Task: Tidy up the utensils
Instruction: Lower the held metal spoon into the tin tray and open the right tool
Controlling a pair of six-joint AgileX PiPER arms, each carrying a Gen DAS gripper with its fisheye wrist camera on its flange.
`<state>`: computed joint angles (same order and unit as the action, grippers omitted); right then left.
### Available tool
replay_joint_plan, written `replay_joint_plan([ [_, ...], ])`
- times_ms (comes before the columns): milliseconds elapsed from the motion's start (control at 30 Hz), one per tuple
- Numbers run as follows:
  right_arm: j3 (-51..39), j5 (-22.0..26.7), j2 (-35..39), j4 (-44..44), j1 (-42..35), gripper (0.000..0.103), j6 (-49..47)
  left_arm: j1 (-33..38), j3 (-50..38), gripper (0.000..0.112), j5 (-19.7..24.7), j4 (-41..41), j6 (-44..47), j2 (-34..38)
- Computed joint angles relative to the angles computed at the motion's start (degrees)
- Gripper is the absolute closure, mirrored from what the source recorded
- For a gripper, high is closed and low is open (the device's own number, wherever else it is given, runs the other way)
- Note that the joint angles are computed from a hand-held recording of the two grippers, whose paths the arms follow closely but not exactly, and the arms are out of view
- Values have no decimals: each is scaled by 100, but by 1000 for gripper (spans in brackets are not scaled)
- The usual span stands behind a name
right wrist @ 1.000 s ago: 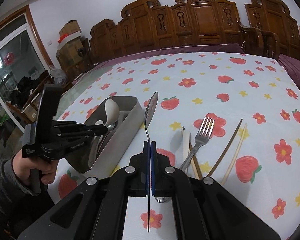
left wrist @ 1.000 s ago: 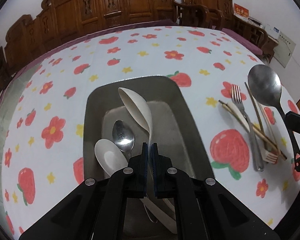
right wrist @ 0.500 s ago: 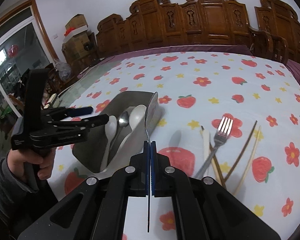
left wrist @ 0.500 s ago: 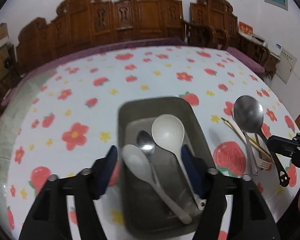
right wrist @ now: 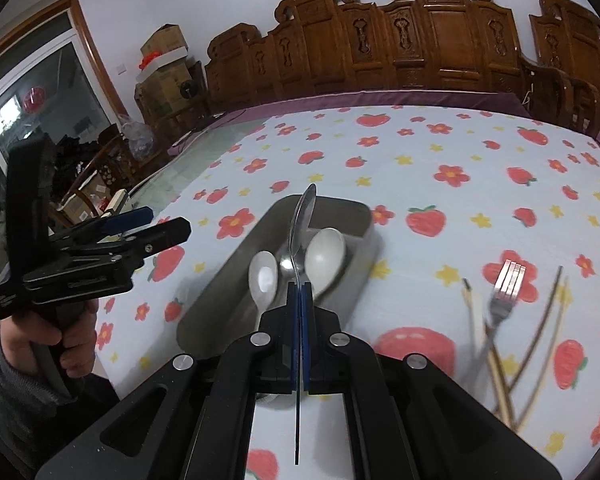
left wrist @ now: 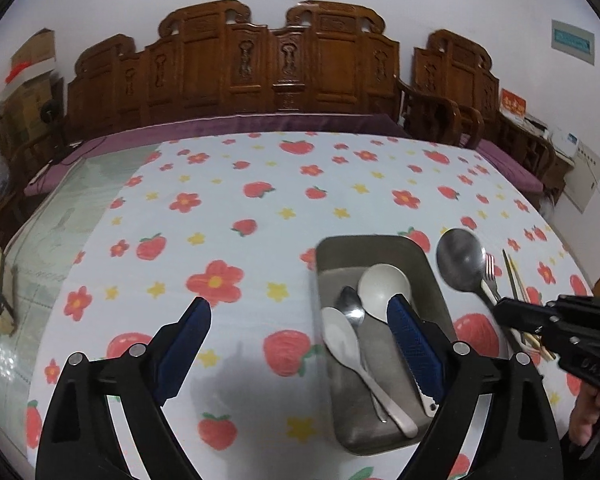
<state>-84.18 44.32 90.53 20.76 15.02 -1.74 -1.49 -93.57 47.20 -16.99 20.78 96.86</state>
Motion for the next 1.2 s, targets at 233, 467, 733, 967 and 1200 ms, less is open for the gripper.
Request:
replay_joint_plan([
  [233,-682,27,614,-340,393,101,557,246,-109,26,6,-114,95,18],
  [467,-1256,80,1212,-811,661,101,1112,436,-282,26,151,-270,113,120],
  [733,-1572,218,1767,-1117,820,101,1470,439,-278,26,171,-282,139,133],
  [967,-1433,156,1789,-1019,826,98,1312,357,-187,26,119,-230,110,71],
  [1200,-919,11,1090,-681,466,98,725,123,-39,26,49,-222,3,-80],
])
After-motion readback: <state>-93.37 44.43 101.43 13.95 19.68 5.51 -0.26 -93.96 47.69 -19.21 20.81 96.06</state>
